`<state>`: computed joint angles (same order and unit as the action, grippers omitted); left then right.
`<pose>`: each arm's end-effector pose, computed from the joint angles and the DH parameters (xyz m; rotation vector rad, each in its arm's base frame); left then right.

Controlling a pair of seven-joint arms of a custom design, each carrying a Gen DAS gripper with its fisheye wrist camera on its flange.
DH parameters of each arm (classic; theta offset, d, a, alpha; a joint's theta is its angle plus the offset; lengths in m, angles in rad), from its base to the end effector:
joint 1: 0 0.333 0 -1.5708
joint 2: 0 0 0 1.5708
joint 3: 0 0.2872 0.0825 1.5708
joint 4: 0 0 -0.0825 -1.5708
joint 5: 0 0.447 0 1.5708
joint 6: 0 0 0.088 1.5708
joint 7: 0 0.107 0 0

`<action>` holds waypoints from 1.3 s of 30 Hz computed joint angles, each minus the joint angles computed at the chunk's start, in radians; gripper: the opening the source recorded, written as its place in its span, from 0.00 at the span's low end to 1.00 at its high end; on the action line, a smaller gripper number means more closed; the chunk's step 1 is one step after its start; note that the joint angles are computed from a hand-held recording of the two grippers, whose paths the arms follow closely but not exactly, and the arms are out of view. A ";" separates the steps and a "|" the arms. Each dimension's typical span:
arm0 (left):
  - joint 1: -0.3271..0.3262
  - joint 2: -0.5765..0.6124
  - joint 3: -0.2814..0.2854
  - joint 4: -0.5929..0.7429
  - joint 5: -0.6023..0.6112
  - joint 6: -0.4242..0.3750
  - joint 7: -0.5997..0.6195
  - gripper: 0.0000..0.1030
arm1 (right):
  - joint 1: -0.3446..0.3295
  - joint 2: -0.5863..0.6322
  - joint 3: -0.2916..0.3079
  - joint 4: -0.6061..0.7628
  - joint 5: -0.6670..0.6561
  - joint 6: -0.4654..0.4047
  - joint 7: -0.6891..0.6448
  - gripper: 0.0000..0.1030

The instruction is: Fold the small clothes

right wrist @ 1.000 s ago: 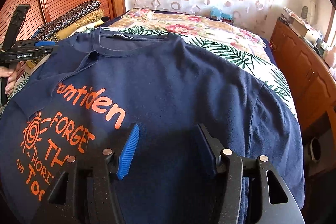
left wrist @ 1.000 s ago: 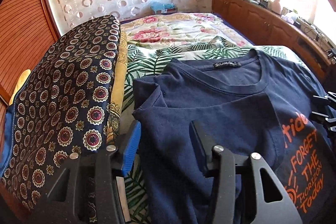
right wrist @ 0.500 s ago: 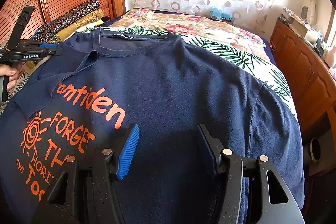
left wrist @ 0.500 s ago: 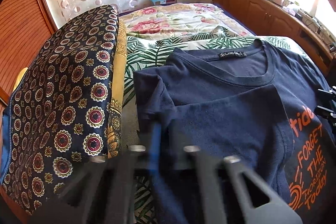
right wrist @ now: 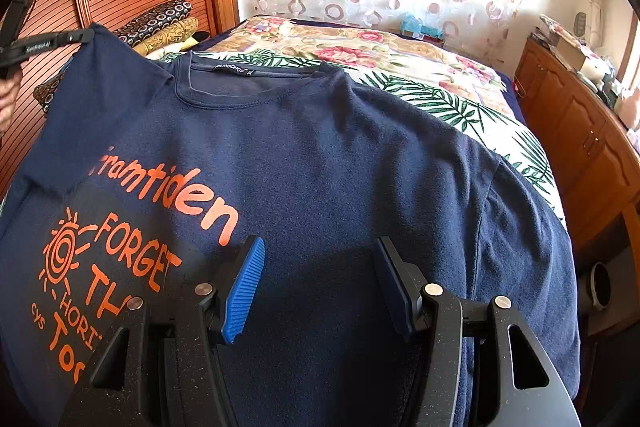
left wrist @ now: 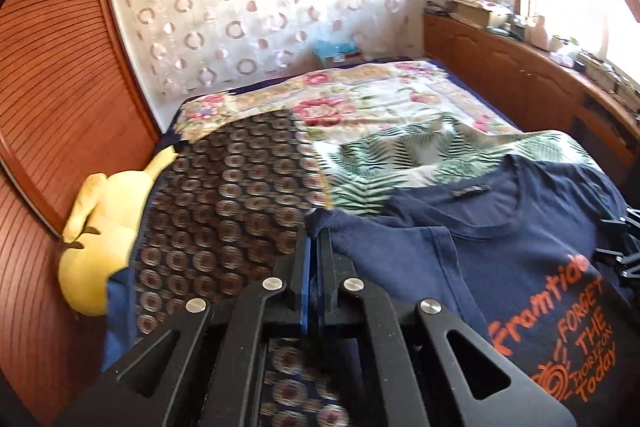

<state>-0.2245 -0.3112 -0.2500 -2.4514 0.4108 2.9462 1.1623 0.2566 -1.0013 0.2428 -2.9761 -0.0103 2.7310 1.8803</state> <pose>0.4748 -0.2752 0.4377 -1.3059 2.0986 -0.8091 0.3481 0.1655 0.4326 -1.8943 1.6011 -0.6458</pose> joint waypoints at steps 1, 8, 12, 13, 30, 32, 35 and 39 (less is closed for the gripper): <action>-0.004 0.009 0.010 0.007 -0.009 -0.005 0.011 0.03 | 0.000 0.000 -0.001 0.000 0.000 0.000 -0.001 0.57; -0.003 -0.008 0.017 -0.036 -0.024 0.032 0.001 0.05 | 0.001 0.000 -0.001 -0.001 0.000 0.000 -0.001 0.57; 0.019 -0.075 -0.017 -0.091 0.012 0.064 -0.053 0.16 | 0.001 -0.002 -0.001 -0.002 0.000 0.001 -0.001 0.57; -0.022 -0.100 0.019 -0.121 -0.018 0.098 -0.033 0.19 | 0.001 -0.001 -0.002 -0.001 -0.001 0.001 -0.003 0.58; -0.185 -0.253 0.039 -0.324 -0.116 0.249 -0.039 0.81 | 0.000 -0.002 -0.006 -0.004 0.003 0.002 -0.011 0.60; -0.191 -0.252 0.029 -0.335 -0.114 0.255 -0.053 0.81 | 0.000 0.001 -0.010 -0.002 0.003 0.004 -0.015 0.61; -0.202 -0.254 0.019 -0.350 -0.112 0.258 -0.075 0.81 | -0.001 0.003 -0.011 -0.002 0.005 0.002 -0.019 0.68; -0.208 -0.245 0.008 -0.363 -0.109 0.272 -0.103 0.81 | -0.002 0.005 -0.012 -0.001 0.008 -0.001 -0.018 0.72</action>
<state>-0.4330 -0.5564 -0.2422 -2.8143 0.3022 3.2180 1.0592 0.2551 -0.9966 0.2305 -2.9773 -0.0026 2.7297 1.8625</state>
